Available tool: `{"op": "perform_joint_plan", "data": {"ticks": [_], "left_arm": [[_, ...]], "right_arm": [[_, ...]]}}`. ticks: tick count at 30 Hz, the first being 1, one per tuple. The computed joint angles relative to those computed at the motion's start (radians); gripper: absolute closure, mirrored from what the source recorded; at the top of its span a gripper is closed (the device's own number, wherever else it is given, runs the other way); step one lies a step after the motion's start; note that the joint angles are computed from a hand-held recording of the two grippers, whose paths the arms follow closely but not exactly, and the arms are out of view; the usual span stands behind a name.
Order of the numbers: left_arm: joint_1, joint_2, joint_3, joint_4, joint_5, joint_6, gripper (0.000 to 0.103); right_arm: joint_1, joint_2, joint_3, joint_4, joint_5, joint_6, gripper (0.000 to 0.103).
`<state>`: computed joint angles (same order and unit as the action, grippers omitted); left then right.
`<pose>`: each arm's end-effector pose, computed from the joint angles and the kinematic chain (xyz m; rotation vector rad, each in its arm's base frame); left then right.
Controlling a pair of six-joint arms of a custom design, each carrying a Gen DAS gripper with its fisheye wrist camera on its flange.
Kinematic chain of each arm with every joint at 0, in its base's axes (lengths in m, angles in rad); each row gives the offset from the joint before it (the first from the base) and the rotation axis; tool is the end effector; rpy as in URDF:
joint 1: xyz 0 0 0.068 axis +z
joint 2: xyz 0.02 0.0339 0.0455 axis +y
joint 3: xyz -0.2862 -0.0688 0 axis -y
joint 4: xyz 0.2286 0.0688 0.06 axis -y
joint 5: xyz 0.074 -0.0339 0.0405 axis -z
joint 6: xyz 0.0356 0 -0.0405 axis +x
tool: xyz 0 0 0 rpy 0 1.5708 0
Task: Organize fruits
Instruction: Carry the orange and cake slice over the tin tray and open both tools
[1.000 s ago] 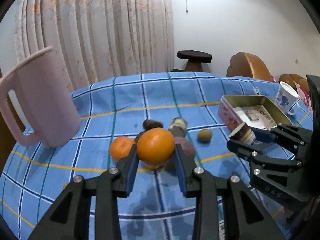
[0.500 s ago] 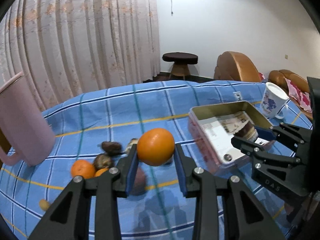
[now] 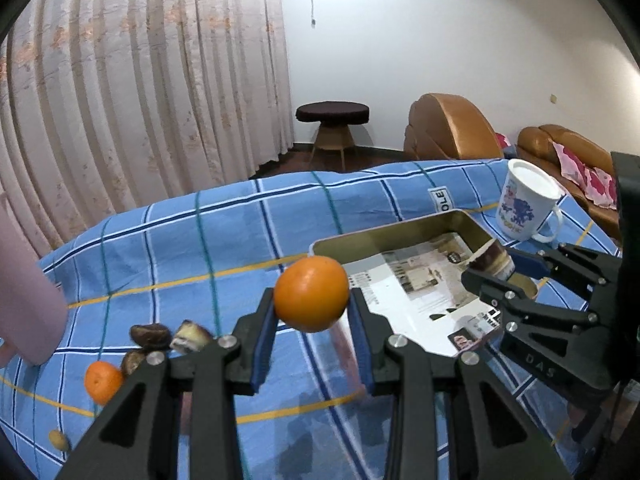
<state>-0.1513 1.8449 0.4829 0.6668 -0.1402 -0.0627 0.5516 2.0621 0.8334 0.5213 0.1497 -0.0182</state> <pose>0.2849 -0.0384 0.1078 0.0258 2.2581 0.0447 0.3190 0.1900 0.0997 -0.5627 2.2003 0.1114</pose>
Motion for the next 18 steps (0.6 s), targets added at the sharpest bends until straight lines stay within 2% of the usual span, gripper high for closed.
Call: {"op": "perform_joint_plan", "data": {"ticks": [16, 18], "left_arm": [[-0.075, 0.169, 0.159, -0.05, -0.054, -0.04, 0.067], [-0.077, 0.183, 0.169, -0.051, -0.056, -0.043, 0.067]], "right_arm": [[-0.094, 0.055, 0.051, -0.043, -0.056, -0.021, 0.065], [-0.098, 0.067, 0.043, -0.002, -0.055, -0.023, 0.065]]}}
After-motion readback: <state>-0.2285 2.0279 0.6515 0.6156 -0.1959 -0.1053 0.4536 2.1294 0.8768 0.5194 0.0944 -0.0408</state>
